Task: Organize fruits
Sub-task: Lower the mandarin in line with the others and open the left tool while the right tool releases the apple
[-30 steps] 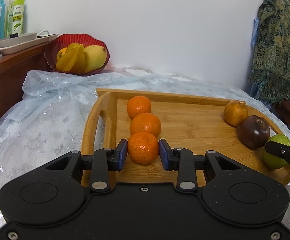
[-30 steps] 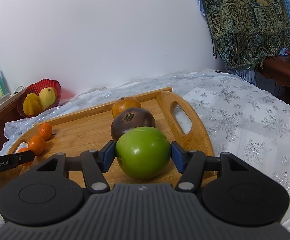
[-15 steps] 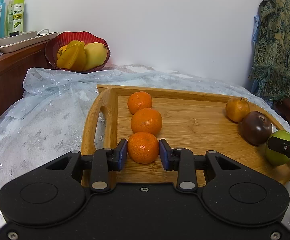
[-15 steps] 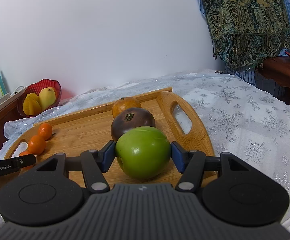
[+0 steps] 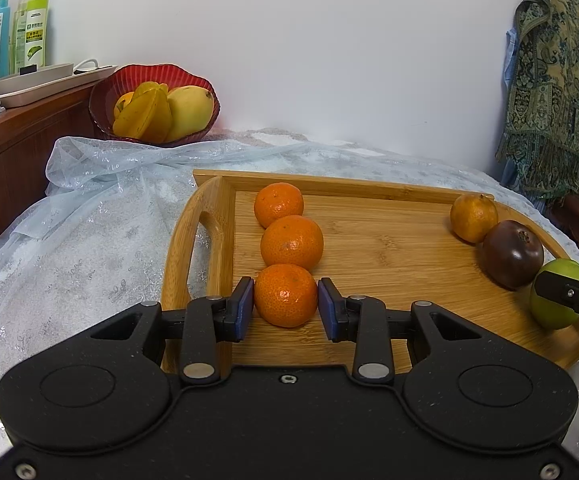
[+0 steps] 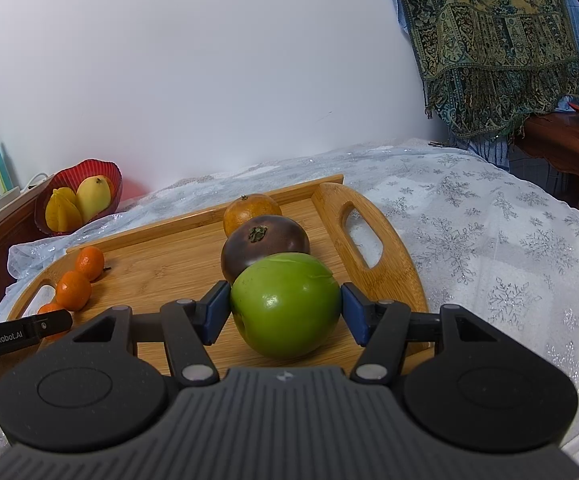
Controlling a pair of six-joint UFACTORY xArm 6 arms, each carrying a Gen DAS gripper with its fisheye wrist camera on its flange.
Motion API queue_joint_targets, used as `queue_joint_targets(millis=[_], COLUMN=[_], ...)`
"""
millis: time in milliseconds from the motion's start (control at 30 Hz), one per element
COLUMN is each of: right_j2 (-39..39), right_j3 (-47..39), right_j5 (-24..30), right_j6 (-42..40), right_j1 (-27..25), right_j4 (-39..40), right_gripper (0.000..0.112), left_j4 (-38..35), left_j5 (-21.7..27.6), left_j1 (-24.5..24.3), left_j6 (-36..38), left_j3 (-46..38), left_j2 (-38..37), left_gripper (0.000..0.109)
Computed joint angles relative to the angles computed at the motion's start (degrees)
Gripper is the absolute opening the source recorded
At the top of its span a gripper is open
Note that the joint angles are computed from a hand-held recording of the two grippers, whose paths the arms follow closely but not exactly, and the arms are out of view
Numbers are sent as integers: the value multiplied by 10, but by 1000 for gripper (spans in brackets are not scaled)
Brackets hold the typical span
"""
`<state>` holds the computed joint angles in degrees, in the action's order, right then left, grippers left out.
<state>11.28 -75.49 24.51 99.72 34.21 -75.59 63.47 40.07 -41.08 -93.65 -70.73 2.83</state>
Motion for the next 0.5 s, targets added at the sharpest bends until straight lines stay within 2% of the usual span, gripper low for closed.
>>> queue_joint_targets(millis=[500], right_j2=[-1], right_j3=[2], right_j5=[-1], right_j6=[5], right_j1=[0], right_j4=[1], right_gripper=[65], left_j4=[-8], left_j5=[1], left_j1=[0], left_j6=[12], left_j3=[-3], left_j2=[4], left_gripper=[32])
